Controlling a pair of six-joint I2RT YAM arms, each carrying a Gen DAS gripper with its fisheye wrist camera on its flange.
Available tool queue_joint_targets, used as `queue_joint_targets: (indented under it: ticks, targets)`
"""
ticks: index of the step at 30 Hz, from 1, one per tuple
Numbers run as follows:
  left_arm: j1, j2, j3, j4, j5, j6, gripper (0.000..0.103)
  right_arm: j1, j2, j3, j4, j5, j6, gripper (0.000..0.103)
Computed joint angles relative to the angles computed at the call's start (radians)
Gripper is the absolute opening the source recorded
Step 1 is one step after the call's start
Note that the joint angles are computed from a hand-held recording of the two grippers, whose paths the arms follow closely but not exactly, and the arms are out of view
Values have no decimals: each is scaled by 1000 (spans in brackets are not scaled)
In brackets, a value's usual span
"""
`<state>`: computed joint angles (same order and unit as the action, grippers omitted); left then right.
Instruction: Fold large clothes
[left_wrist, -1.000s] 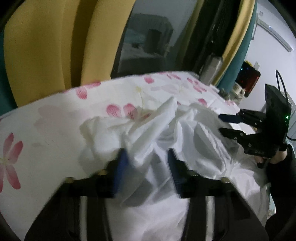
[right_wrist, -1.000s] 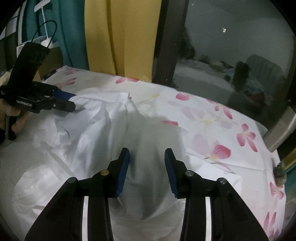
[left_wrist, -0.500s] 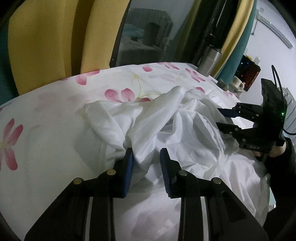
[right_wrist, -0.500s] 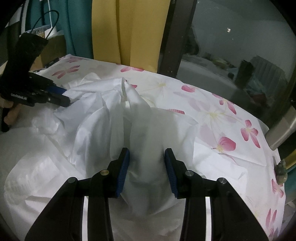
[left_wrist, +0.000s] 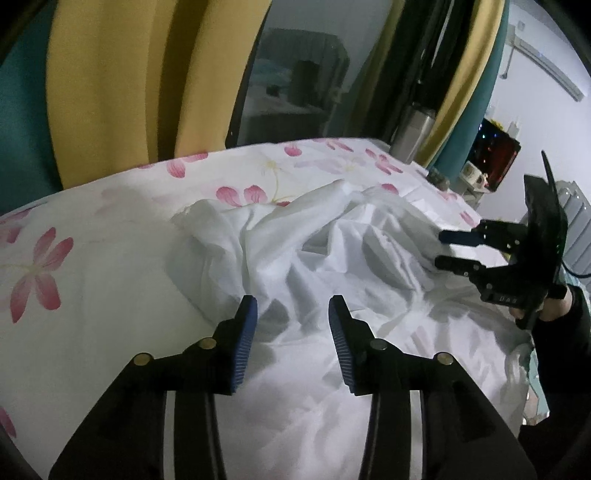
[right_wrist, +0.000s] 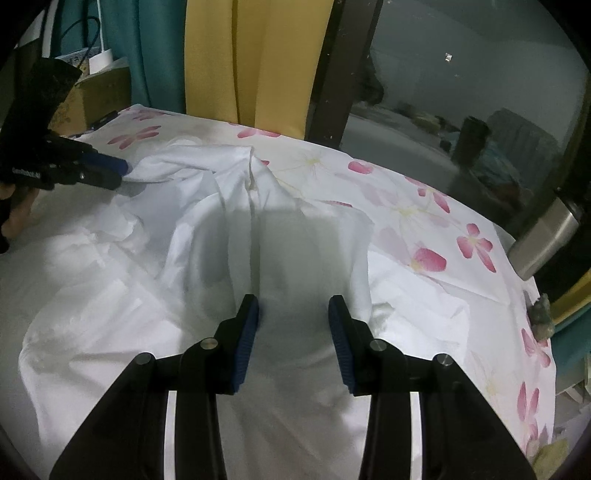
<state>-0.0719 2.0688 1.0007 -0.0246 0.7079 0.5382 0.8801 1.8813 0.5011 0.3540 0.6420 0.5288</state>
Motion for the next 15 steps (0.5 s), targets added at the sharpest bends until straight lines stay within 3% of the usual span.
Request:
queue_joint_targets:
  ticks: [7,15]
  targets:
    - [56,-138,-138,48,34,3,49,103,-73,-17,-150,78,145,39]
    - [136,-324,-326,66,69,76,56,246,-102,0,-347,151,361,39]
